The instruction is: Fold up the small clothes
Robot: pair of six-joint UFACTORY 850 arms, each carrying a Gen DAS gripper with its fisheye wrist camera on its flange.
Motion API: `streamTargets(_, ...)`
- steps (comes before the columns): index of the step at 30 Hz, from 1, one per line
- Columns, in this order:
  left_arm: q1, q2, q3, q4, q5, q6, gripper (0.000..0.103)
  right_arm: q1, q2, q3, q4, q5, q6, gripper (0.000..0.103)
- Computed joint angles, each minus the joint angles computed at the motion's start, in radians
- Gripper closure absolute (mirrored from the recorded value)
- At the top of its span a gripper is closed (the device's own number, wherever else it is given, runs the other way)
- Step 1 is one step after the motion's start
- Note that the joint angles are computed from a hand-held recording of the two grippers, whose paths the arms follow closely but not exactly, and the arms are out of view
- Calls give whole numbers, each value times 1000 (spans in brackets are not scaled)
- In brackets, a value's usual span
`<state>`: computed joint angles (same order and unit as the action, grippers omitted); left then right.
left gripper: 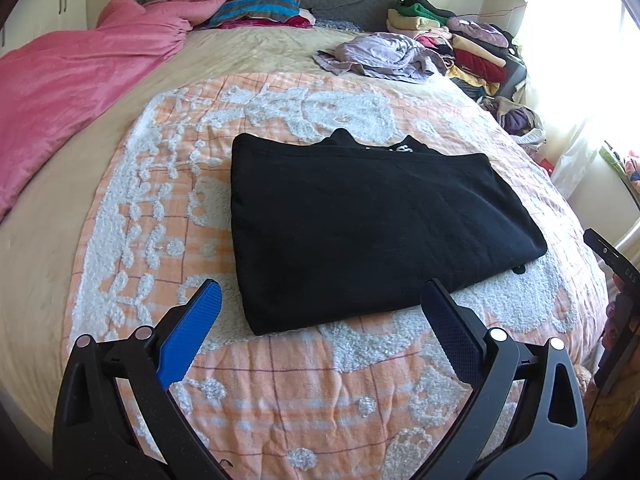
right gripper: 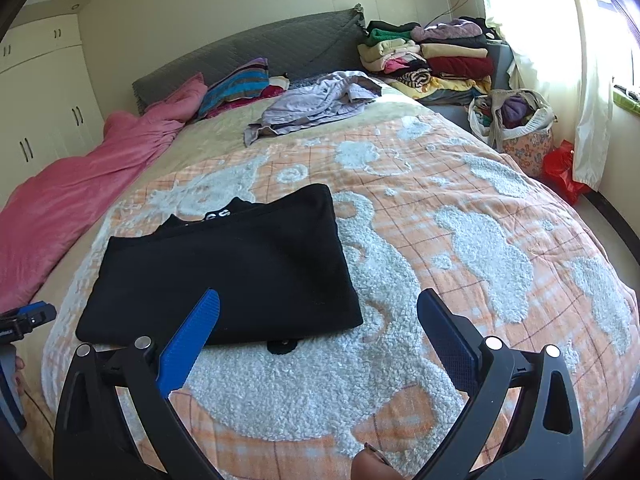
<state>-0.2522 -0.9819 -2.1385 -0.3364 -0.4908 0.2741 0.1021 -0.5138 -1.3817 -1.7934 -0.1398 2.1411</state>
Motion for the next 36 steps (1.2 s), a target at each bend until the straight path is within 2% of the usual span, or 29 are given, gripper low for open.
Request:
streamTargets(7, 1, 33, 47, -62, 28, 56, 9, 16, 16, 9, -49, 0, 35, 5)
streamTargets(20, 8, 109, 142, -203, 93, 190, 10, 85, 1, -46, 81, -6, -173, 5)
streamTargets(36, 44, 135, 196, -240, 131, 196, 10, 148, -72, -164, 549, 36, -698, 5)
